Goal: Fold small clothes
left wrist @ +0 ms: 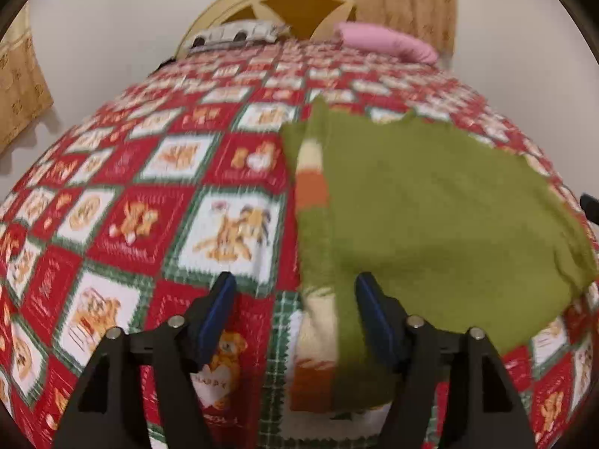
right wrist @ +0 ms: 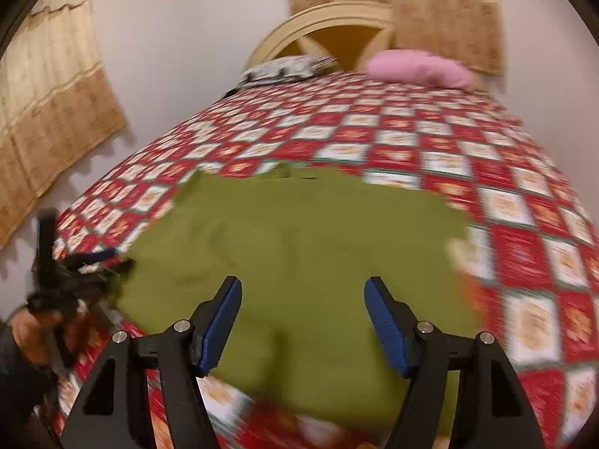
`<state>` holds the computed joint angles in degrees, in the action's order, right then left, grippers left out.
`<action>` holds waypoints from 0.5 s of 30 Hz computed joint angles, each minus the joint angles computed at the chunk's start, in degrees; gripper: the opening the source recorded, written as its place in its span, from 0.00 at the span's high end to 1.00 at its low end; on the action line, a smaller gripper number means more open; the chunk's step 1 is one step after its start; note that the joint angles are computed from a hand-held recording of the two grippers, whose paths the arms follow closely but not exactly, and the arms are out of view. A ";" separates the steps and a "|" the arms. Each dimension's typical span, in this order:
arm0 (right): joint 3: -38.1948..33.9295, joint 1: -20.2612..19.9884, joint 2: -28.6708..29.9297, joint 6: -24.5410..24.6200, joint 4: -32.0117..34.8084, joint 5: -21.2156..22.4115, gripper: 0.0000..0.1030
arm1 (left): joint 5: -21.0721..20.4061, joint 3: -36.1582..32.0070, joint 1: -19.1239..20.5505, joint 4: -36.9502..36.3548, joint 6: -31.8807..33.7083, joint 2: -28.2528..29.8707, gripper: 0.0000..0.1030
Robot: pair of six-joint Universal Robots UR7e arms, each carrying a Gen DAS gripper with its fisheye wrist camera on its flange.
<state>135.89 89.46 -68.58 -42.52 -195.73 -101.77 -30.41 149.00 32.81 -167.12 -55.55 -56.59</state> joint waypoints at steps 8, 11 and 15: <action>-8.62 3.23 16.97 -0.36 -5.82 -13.79 0.33 | -1.56 1.02 1.51 -3.25 -0.92 -0.69 0.14; -7.77 4.26 15.78 2.48 -6.38 -13.40 0.33 | -1.61 1.83 1.31 -6.00 -1.12 -0.18 0.14; -6.61 7.11 16.50 -0.56 -8.63 -9.80 0.34 | -0.70 1.32 0.54 -3.06 -2.98 0.10 0.13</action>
